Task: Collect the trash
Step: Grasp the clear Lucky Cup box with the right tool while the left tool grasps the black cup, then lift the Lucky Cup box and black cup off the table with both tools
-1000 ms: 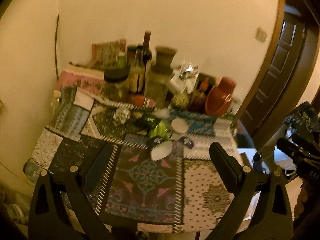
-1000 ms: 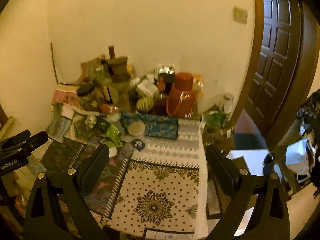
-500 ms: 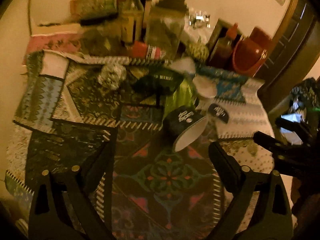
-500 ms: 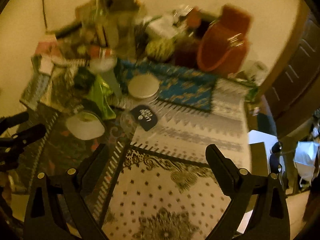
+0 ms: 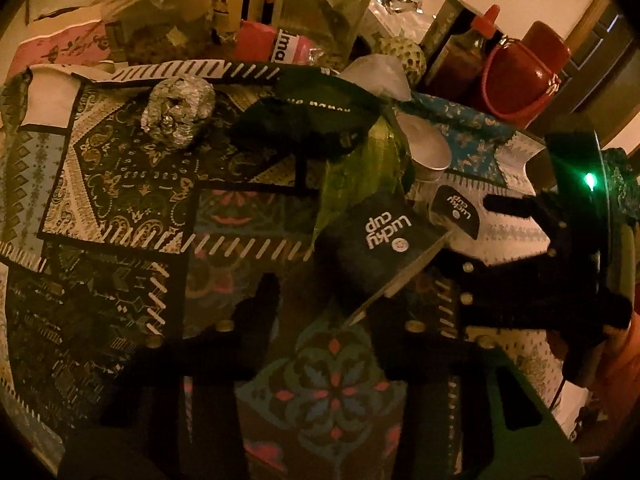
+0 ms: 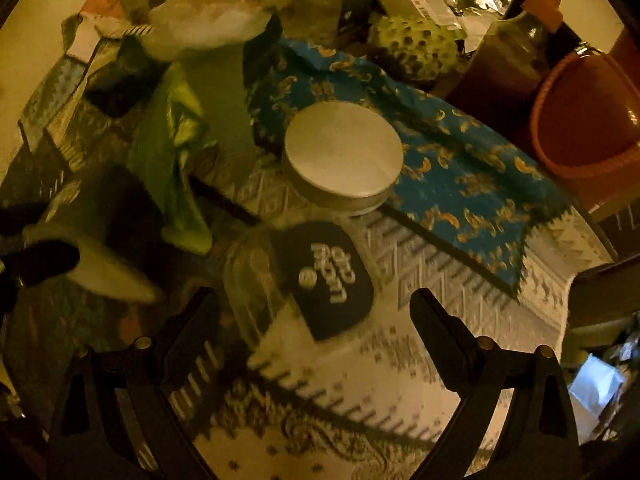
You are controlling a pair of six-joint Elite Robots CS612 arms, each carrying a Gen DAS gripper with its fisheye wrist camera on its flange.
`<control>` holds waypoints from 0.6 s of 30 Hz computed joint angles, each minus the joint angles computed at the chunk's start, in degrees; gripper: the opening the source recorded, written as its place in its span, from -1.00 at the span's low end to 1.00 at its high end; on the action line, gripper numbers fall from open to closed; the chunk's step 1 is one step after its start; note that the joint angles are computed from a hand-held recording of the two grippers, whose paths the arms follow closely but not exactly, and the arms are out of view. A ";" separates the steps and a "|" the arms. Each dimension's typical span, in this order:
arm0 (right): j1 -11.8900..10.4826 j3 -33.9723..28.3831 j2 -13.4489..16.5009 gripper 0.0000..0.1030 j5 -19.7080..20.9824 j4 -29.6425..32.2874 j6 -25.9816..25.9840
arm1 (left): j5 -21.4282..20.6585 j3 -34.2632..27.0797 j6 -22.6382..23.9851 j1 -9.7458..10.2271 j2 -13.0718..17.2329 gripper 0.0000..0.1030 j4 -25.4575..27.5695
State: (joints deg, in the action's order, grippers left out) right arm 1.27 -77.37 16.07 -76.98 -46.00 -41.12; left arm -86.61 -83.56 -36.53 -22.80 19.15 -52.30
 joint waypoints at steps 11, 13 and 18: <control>-0.70 0.36 -1.17 0.47 2.88 2.37 3.93 | -0.57 1.80 -0.80 0.02 -0.82 -0.92 1.25; -1.02 -0.16 -1.32 0.45 2.93 3.70 5.63 | 0.60 1.80 0.05 -0.29 -1.05 -0.92 1.50; -2.62 -1.31 -1.99 0.40 5.89 6.69 10.75 | 4.15 1.03 1.88 -1.52 -1.70 -0.92 2.21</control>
State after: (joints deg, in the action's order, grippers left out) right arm -1.35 -78.68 14.09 -71.09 -39.31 -30.37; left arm -82.47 -82.53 -34.65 -24.32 17.45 -50.09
